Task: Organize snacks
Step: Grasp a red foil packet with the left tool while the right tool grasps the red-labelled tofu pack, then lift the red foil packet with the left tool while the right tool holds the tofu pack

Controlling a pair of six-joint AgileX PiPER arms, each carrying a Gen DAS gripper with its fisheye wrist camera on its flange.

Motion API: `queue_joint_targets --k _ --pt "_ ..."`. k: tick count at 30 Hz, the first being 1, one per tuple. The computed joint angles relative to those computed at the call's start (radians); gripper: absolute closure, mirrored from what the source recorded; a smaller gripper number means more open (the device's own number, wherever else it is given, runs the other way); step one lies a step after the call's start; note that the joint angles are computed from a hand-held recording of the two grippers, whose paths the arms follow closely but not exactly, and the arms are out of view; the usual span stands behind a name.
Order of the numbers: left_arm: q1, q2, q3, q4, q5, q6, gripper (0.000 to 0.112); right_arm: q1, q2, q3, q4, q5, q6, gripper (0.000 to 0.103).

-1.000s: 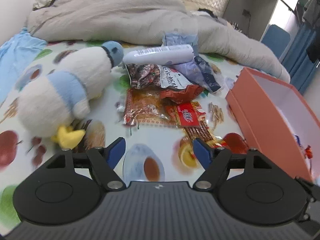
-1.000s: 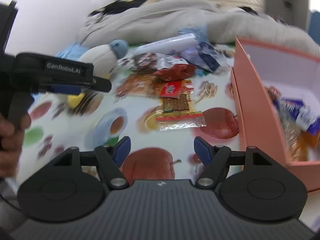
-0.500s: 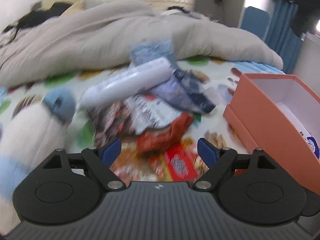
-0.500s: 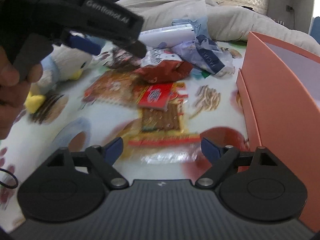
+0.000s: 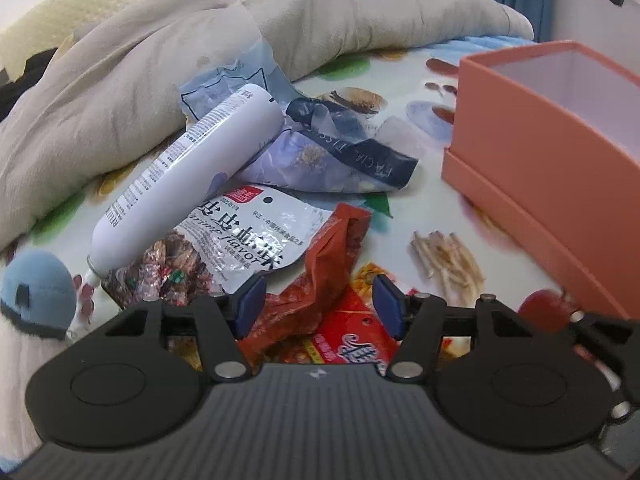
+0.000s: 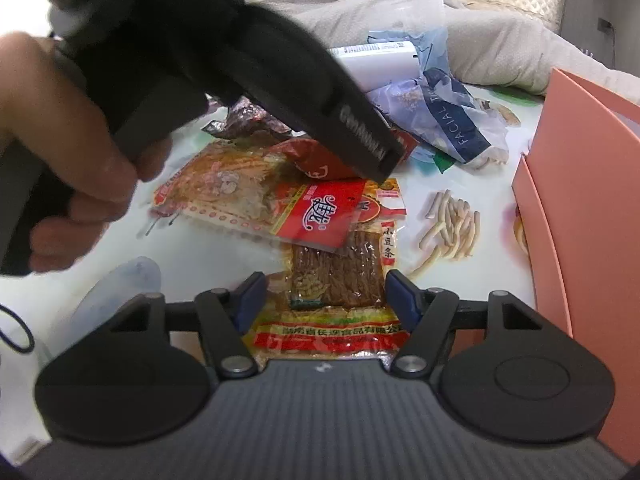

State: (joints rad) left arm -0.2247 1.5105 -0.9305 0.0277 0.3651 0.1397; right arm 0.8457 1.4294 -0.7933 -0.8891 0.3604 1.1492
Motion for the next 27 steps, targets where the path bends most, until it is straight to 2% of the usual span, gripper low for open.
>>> queue_joint_targets --k 2,4,5,6,8,9,12,16,20,24,27 --pt "0.018 0.019 -0.005 0.003 -0.003 -0.010 0.058 -0.003 0.000 -0.001 0.018 0.007 -0.015 0.034" --pt "0.040 0.025 -0.002 -0.052 -0.009 0.035 0.067 -0.008 -0.002 -0.002 0.045 0.006 -0.047 0.035" --pt "0.050 0.022 0.004 -0.097 -0.011 0.076 0.084 -0.013 -0.002 -0.002 0.062 0.001 -0.064 0.035" --pt "0.050 0.017 0.009 -0.102 -0.014 0.082 0.088 -0.017 -0.004 -0.002 0.077 -0.003 -0.079 0.035" --pt "0.032 -0.011 0.038 -0.012 -0.046 0.012 0.095 -0.025 -0.014 0.005 0.085 -0.007 -0.081 0.041" --pt "0.028 -0.030 0.048 0.002 -0.048 -0.002 0.095 -0.017 -0.026 0.012 0.058 0.008 -0.058 0.049" --pt "0.053 -0.083 0.070 -0.090 -0.028 0.033 0.096 -0.025 -0.062 0.033 0.128 0.010 -0.117 0.050" --pt "0.040 -0.179 0.103 -0.019 0.015 -0.098 0.096 0.005 -0.105 0.053 0.155 0.046 -0.136 0.050" --pt "-0.002 -0.292 0.137 0.048 0.103 -0.232 0.097 0.056 -0.162 0.079 0.168 0.103 -0.135 0.050" --pt "-0.080 -0.420 0.187 0.154 0.201 -0.419 0.097 0.146 -0.252 0.111 0.175 0.201 -0.107 0.050" --pt "-0.188 -0.533 0.233 0.268 0.304 -0.639 0.097 0.231 -0.318 0.136 0.176 0.278 -0.076 0.050"
